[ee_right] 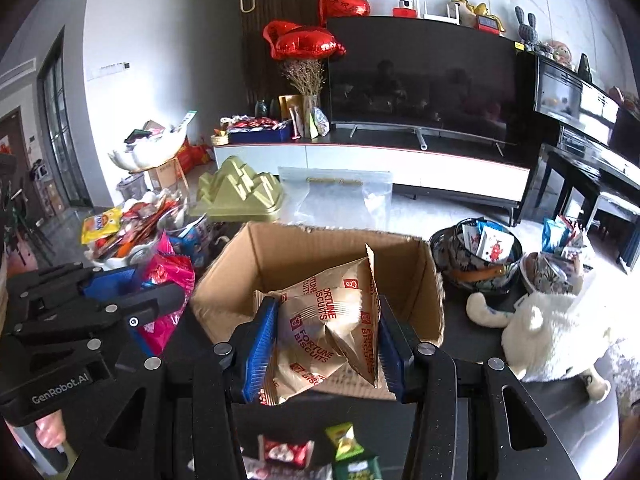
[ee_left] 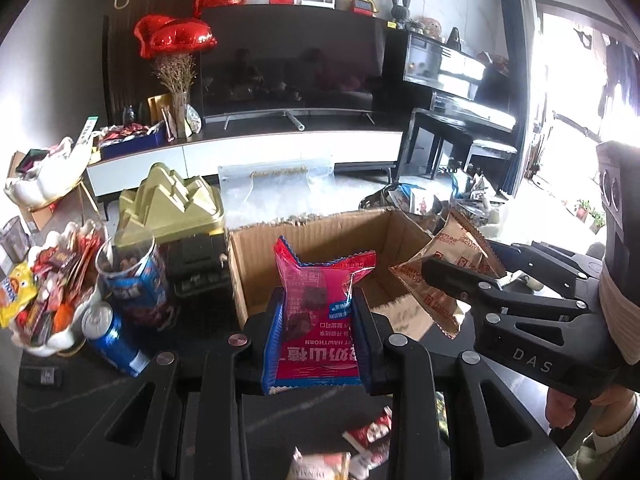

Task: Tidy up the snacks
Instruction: 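Lift both held packets and carry them over the open cardboard box, then open both grippers to drop the packets into the box, then grasp a pale green candy with the left gripper while the right gripper grasps a gold-foil candy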

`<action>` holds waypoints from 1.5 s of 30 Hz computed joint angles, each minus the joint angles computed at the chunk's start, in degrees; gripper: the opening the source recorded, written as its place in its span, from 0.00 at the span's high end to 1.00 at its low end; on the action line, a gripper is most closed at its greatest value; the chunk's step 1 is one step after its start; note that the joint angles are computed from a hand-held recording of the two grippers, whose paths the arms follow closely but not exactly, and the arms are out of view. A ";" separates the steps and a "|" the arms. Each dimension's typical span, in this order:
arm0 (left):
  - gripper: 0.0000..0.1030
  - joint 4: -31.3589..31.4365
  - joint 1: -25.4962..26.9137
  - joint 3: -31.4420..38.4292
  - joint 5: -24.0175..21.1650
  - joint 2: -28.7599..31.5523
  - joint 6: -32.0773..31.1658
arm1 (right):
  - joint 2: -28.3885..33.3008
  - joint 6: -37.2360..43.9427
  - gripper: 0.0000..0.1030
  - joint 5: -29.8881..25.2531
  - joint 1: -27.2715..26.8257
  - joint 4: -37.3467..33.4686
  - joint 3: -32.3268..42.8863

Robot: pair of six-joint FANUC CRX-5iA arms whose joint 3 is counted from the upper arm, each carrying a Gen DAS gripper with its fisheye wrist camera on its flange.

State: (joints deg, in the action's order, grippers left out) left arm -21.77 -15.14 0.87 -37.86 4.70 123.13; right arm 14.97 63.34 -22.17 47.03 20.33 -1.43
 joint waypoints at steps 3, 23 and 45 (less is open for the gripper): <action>0.70 2.37 1.49 1.53 0.25 2.23 -2.35 | 2.07 0.94 0.53 -0.86 -0.50 0.09 2.41; 0.39 -10.83 -1.87 4.06 -3.98 2.21 9.21 | 4.32 -18.76 0.30 4.87 -2.45 23.01 -2.64; 0.27 -25.37 -17.15 -8.01 -12.40 -10.81 23.80 | -13.92 -54.11 0.30 16.09 -3.71 56.30 -29.84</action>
